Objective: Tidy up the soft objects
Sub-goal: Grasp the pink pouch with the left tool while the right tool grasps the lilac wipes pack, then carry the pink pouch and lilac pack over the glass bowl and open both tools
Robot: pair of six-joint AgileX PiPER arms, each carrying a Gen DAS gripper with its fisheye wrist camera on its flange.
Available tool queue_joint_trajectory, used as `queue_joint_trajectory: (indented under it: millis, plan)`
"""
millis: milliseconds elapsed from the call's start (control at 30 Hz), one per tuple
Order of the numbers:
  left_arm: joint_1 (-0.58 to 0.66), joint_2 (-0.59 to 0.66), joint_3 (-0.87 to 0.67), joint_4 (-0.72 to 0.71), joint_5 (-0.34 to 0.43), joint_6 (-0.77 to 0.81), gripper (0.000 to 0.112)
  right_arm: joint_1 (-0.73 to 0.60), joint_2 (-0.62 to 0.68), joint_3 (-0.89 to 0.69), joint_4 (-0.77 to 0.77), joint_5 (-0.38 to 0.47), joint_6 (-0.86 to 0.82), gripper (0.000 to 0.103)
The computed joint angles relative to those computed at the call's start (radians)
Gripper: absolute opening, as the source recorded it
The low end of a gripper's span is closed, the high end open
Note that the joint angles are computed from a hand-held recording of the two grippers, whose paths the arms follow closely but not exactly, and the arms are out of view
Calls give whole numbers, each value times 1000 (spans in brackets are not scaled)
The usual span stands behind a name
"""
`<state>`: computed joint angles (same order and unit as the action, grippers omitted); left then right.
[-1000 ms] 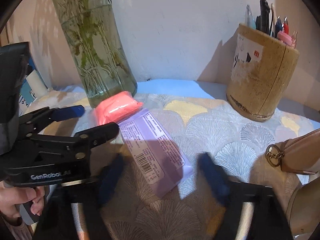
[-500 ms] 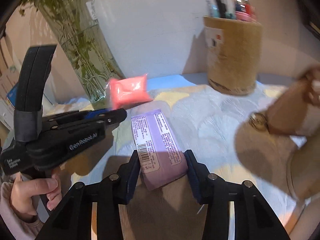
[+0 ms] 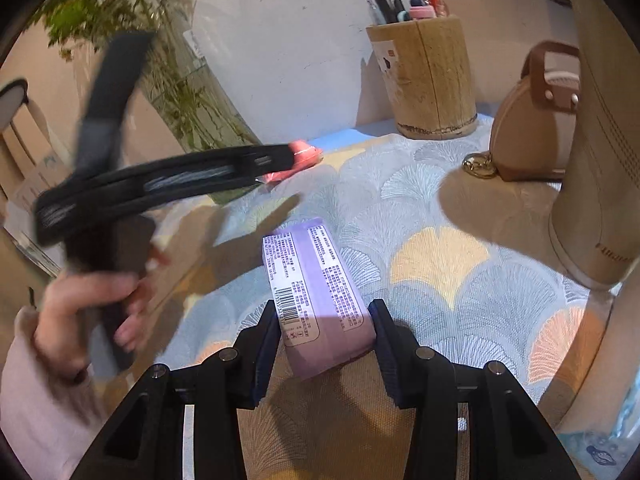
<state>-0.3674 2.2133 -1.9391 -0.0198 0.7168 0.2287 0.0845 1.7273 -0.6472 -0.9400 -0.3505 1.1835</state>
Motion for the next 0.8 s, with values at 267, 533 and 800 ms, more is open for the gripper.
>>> queue_joint_trajectory:
  millis: [267, 533, 800]
  plan:
    - [-33, 172, -252, 125, 161, -82, 76, -10, 5, -1, -25, -25, 35, 44]
    - [33, 134, -208, -22, 155, -138, 33, -14, -15, 16, -34, -31, 52, 44]
    - [5, -141, 222, -37, -32, -164, 33, -46, 6, 20, -12, -83, 41, 43]
